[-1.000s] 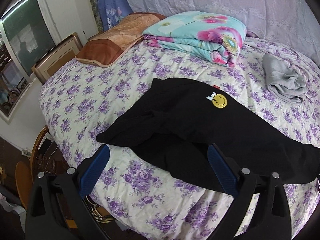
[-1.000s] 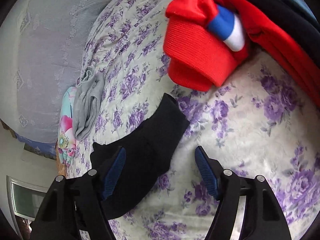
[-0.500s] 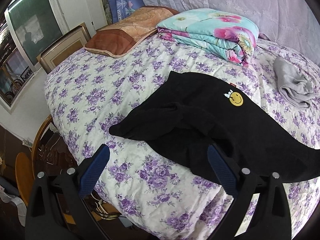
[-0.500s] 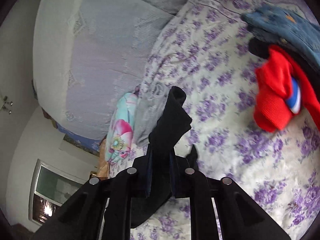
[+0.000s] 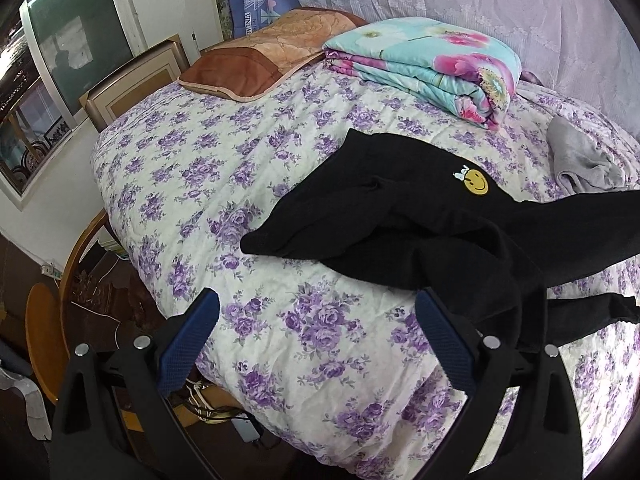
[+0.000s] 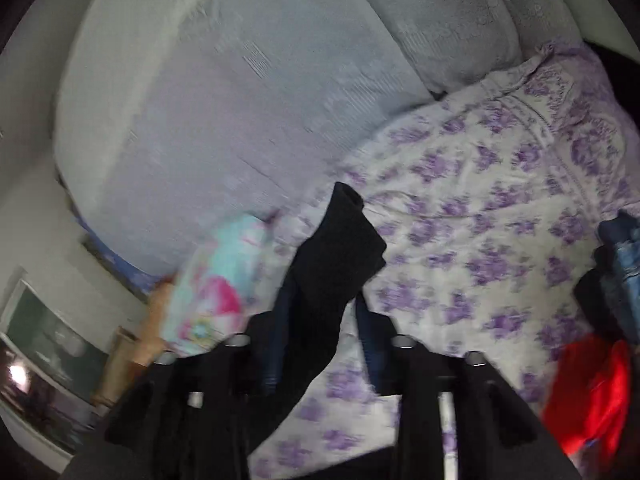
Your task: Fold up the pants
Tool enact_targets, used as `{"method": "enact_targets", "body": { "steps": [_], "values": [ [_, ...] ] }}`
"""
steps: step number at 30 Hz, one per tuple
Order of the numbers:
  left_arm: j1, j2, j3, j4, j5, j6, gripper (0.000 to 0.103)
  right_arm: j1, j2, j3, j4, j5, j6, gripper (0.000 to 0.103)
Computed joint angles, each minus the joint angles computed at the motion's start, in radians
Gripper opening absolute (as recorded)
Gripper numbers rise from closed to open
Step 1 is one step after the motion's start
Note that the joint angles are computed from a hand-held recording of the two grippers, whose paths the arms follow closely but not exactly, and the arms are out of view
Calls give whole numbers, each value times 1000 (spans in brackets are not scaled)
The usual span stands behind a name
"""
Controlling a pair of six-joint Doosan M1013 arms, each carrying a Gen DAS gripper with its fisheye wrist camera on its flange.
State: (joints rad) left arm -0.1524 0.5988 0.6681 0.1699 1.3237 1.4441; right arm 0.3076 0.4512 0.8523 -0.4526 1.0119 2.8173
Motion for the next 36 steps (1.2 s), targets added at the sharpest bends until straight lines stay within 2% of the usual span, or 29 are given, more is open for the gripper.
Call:
{"method": "enact_targets", "body": {
  "steps": [1,2,3,4,5,9,12,14,15,16,17,18,19,22,24,27,29,33,36],
  "values": [
    [0,-3,6,6,2,-4,96,-1,23,-23,21,85,-38,76],
    [1,-7,14,8,0,-7,96,-2,25,-8,56,117,-56,75],
    [2,-8,17,12,1,-13,96,-5,11,31,111,98,-58,75],
    [4,-8,18,15,2,-19,96,-6,-18,102,151,25,-40,75],
    [6,-8,19,16,4,-25,96,-3,-40,157,188,-15,-21,75],
    [9,10,-7,3,30,-30,96,12,-87,318,418,-115,-10,75],
    [-1,21,-22,7,39,-5,96,27,-135,470,557,-339,93,75],
    [-7,29,-37,4,43,19,96,39,-141,522,583,-451,145,74],
    [-10,32,-43,2,45,30,96,47,-135,521,548,-473,167,72],
    [-12,35,-50,0,47,42,96,57,-131,522,485,-502,199,62],
    [-13,37,-55,-2,48,53,96,66,-128,524,416,-543,225,42],
    [-14,39,-61,-4,48,63,96,74,-122,512,350,-535,253,29],
    [-13,40,-63,-6,46,71,96,77,-113,494,309,-499,266,9],
    [-5,51,-86,-19,51,88,97,83,-112,484,277,-471,279,6],
    [3,59,-101,-27,50,99,97,94,-139,509,208,-500,360,6],
    [16,93,-160,-43,67,130,97,121,-200,552,-22,-567,605,6],
    [24,125,-217,-56,86,158,97,152,-241,558,-204,-549,755,6],
    [38,209,-377,-73,136,220,97,243,-320,538,-494,-392,951,6],
    [50,285,-529,-91,185,254,97,330,-378,546,-598,-216,1022,6]
  ]
}}
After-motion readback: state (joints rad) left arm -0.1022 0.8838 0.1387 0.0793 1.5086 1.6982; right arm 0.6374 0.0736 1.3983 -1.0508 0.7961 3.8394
